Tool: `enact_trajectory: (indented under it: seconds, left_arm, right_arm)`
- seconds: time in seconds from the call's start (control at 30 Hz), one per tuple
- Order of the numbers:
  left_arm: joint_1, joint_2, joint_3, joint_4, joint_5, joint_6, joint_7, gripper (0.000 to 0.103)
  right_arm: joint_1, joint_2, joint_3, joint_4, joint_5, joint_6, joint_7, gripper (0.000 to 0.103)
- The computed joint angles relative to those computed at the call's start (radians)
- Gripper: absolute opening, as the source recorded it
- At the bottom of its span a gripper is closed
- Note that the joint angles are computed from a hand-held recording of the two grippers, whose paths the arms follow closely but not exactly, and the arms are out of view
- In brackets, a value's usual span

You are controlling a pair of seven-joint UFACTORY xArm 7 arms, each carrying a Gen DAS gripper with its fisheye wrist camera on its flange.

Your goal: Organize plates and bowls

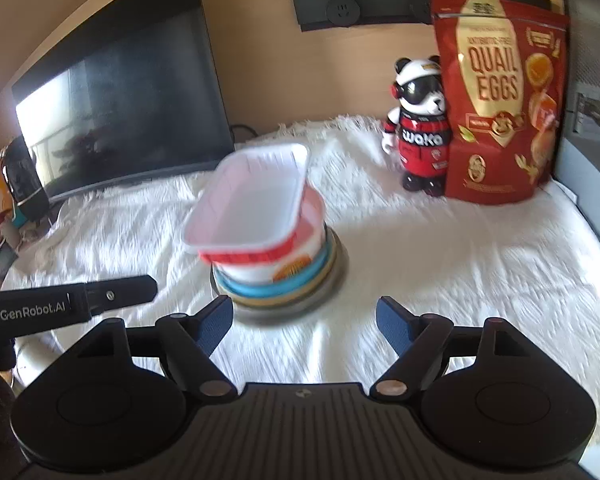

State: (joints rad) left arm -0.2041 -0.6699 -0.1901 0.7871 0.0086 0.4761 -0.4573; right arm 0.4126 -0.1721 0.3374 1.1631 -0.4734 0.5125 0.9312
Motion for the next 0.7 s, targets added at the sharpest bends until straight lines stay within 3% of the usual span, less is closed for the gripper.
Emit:
enact_trajectory:
  seconds: [0.1,0.27,0.7]
  left_arm:
    - [0.035,-0.05,-0.067,-0.004,0.042,0.057,-0.057,0.015]
    - [0.036,-0.102,-0.118,0.005,0.089,0.142,-0.106,0.015]
    - [0.007,-0.127,-0.131,0.009,0.116,0.228,-0.145,0.015]
  right_arm:
    - [0.008,-0.068,0.002,-0.063,0.035,0.018,-0.003,0.08]
    - [0.006,-0.153,0.021,-0.121,0.108,0.045,-0.022,0.08]
    - [-0.019,-0.196,0.069,-0.122,0.14,0.106,-0.065,0.081]
